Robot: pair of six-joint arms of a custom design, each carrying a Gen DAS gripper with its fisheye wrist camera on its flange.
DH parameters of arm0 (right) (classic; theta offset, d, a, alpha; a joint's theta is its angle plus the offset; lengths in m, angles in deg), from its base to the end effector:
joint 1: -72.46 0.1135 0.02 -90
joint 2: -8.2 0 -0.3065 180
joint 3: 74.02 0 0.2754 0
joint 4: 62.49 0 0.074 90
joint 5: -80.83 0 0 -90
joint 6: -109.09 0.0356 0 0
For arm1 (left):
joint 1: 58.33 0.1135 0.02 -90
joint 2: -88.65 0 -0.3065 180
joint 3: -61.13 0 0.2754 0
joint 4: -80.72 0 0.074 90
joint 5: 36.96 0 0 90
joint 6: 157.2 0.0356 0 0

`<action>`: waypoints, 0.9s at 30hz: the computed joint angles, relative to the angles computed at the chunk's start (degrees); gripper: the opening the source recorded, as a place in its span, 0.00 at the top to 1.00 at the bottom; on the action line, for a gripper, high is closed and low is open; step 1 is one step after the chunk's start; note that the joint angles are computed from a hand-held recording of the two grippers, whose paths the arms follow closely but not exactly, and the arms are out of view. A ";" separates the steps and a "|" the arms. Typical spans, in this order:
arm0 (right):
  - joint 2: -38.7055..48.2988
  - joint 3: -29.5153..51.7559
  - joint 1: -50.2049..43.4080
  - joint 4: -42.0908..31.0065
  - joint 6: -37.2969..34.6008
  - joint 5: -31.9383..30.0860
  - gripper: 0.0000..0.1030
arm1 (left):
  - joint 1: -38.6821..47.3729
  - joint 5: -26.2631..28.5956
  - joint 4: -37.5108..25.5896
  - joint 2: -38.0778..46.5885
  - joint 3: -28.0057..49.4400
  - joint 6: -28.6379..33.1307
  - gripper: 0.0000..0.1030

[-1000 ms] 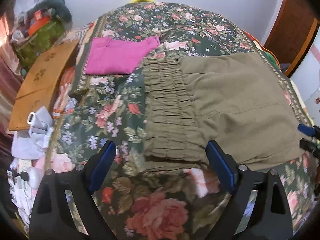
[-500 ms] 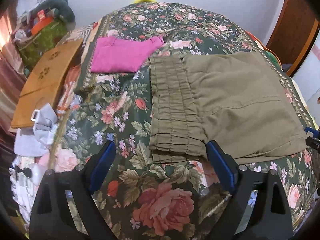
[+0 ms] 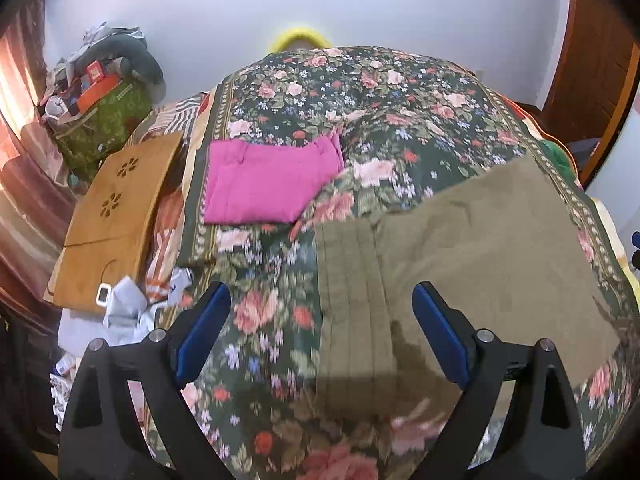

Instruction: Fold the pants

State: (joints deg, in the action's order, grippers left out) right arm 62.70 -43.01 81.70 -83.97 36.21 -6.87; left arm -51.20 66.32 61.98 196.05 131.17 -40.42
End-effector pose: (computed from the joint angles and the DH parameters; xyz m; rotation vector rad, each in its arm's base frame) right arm 0.1701 0.0262 0.1758 0.1819 2.3549 0.1771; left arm 0.3891 0.0404 0.1487 0.5162 2.4586 -0.0564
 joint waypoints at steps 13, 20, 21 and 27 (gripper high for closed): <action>25.81 9.52 -13.80 15.24 -9.99 -7.43 0.30 | -4.91 -3.90 -2.72 12.57 14.55 -2.98 0.10; 40.26 18.86 -16.48 17.39 -13.10 -10.00 0.30 | -5.97 -5.96 -4.73 19.62 20.93 -2.86 0.10; 41.85 19.98 -16.48 17.47 -13.45 -10.03 0.30 | -6.12 -6.19 -5.01 20.65 21.61 -2.46 0.10; 52.13 27.52 -17.99 16.88 -15.30 -12.21 0.30 | -6.19 -5.99 -4.90 23.37 22.72 -2.40 0.08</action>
State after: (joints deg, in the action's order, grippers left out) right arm 114.82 -15.49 63.71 -67.09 20.91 -19.08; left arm -57.39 60.32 57.08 219.43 153.89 -42.82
